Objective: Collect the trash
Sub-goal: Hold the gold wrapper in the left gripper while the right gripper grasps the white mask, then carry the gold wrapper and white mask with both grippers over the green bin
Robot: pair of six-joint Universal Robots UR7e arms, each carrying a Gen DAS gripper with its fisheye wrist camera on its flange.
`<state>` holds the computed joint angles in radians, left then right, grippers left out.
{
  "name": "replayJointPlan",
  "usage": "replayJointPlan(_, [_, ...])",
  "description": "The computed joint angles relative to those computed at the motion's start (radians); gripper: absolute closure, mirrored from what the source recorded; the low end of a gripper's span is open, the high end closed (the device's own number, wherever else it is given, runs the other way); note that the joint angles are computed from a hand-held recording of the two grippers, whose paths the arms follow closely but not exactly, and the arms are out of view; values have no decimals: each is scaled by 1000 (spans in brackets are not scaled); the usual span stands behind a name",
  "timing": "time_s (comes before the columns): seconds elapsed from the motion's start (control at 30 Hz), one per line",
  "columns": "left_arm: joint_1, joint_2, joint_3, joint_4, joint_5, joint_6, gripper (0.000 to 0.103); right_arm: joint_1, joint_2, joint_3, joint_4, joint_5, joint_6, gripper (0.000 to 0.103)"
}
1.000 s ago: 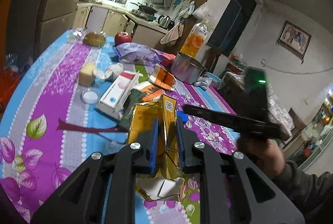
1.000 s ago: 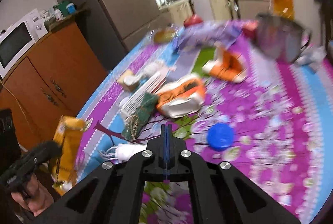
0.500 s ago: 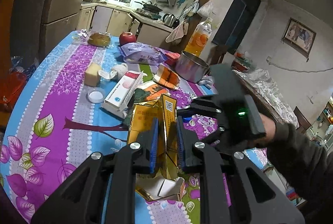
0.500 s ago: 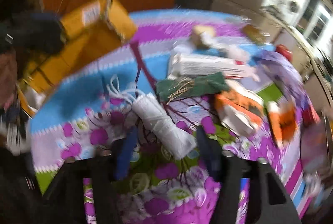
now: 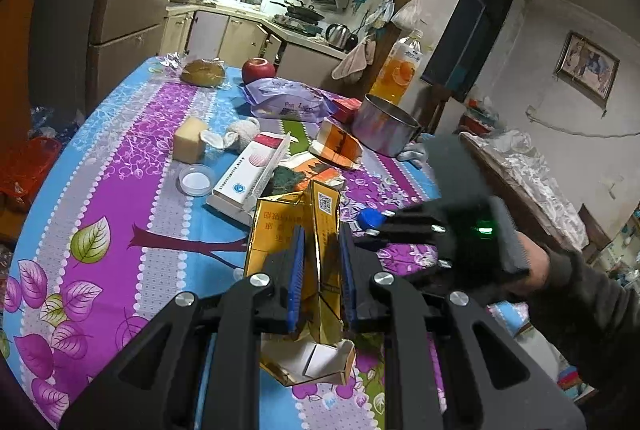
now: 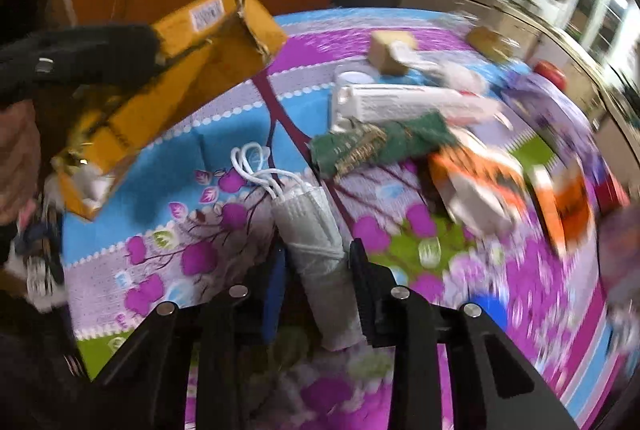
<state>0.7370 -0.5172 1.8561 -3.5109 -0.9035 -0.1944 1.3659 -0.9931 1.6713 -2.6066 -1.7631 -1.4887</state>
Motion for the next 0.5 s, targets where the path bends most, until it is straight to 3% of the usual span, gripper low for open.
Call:
replayJointPlan(0.17, [-34, 46, -26, -28, 95, 21, 87, -81, -114, 83, -46, 166, 208, 71])
replayJointPlan(0.3, [-72, 97, -70, -47, 193, 34, 87, -149, -201, 166, -185, 307, 360, 71])
replayJointPlan(0.4, [-103, 142, -116, -57, 257, 66, 87, -191, -254, 228, -303, 391, 439, 71])
replayJointPlan(0.5, [-128, 177, -159, -64, 270, 105, 87, -230, -304, 275, -386, 450, 463, 71])
